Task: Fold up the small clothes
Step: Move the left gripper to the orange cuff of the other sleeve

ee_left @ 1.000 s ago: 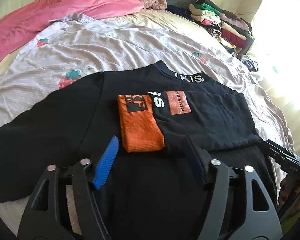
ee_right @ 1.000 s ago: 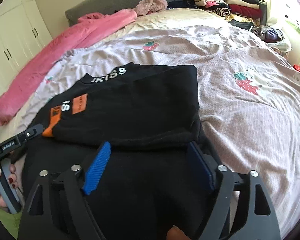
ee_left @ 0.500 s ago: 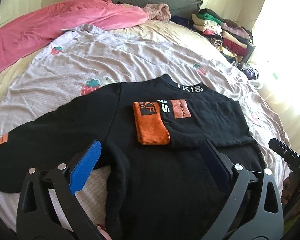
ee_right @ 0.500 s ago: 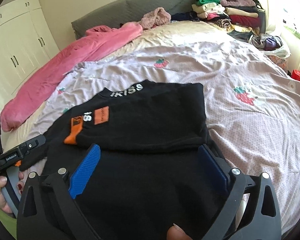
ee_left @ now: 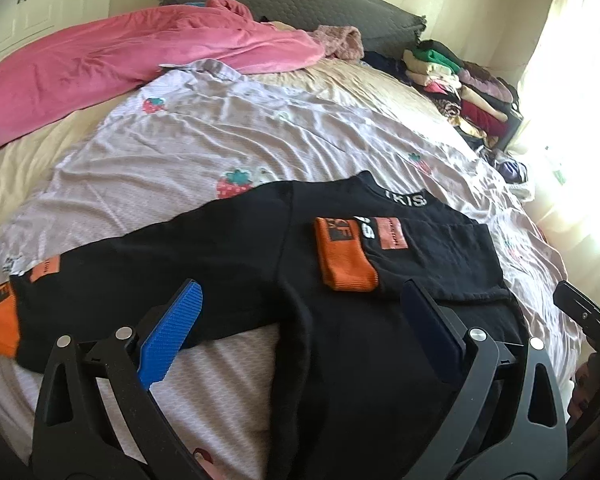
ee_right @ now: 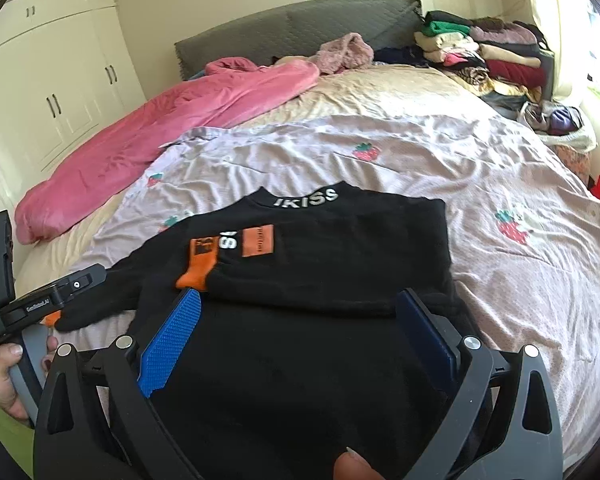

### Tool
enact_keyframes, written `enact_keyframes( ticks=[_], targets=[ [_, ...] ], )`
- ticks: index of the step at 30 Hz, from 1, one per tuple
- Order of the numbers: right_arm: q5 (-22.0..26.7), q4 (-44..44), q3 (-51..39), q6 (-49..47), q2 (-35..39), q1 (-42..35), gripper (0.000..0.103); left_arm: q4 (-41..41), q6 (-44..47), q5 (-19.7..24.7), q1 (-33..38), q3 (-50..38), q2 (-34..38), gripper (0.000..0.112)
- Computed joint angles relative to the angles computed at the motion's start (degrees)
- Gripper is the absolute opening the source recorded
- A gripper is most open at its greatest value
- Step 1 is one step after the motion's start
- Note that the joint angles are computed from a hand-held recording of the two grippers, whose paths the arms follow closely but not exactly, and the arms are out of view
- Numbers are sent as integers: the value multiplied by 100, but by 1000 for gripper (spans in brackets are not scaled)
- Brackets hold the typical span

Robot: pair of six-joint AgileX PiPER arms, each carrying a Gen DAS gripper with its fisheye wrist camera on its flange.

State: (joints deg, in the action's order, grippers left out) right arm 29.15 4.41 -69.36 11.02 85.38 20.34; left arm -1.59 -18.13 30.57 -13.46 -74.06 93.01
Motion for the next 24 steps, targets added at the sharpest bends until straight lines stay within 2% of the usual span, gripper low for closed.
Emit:
enact_keyframes(
  ticks=[13,24],
  targets=[
    [298,-840,-640,729,220,886,98,-473,402,-86,649,561,-669,93],
    [471,-1117,-1201,913,701,1462,98,-736,772,-107,1238,1039,-1138,93]
  ],
)
